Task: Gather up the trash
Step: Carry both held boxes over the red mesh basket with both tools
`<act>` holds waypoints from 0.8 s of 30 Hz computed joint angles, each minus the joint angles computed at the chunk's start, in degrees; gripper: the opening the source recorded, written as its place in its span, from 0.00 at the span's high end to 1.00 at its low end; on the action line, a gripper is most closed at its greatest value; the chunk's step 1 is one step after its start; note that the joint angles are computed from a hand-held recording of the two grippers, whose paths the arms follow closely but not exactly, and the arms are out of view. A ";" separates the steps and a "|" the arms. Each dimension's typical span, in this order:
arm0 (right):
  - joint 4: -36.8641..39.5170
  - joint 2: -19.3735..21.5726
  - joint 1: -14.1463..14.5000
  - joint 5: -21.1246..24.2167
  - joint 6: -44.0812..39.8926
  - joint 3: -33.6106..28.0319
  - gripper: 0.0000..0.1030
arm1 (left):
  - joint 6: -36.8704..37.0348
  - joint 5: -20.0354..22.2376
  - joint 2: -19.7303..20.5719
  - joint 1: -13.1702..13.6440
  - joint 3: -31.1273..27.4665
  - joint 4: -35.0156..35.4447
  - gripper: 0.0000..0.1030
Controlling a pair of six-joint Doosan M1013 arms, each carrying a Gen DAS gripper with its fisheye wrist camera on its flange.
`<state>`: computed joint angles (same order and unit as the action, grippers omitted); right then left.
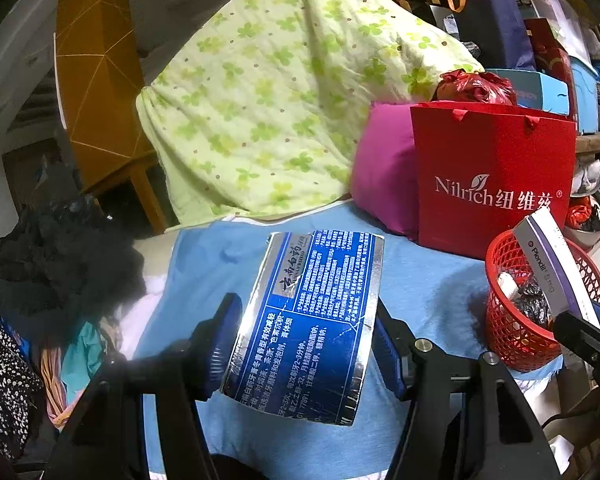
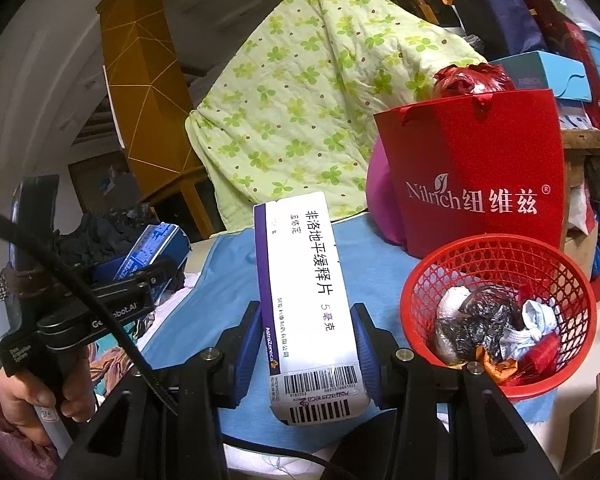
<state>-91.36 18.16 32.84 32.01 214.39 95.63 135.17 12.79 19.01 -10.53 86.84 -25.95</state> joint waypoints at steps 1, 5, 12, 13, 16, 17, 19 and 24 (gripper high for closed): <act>0.01 -0.08 -0.02 0.07 0.10 0.12 0.54 | 1.42 0.11 -0.03 0.15 0.08 -1.26 0.38; -0.04 -0.37 -0.09 0.23 0.61 0.48 0.54 | 3.68 0.25 -0.05 0.16 0.05 -2.98 0.38; -0.83 -0.85 -0.20 0.41 2.31 1.34 0.54 | 7.36 0.75 -0.14 0.29 0.13 -6.14 0.38; -0.91 -0.91 -0.17 0.56 2.43 1.46 0.54 | 7.83 0.86 -0.19 0.30 0.19 -6.58 0.38; -1.07 -1.10 -0.15 0.79 2.84 1.79 0.54 | 9.04 0.75 -0.29 0.21 0.36 -7.43 0.38; -1.09 -1.15 -0.16 0.90 2.86 1.90 0.54 | 9.18 0.91 -0.26 0.20 0.30 -7.57 0.38; -1.01 -1.25 -0.14 1.08 2.91 2.05 0.54 | 9.67 1.07 -0.30 0.11 0.40 -7.96 0.38; -1.12 -1.54 -0.25 1.34 3.65 2.57 0.54 | 11.48 1.70 -0.23 0.19 0.31 -9.25 0.38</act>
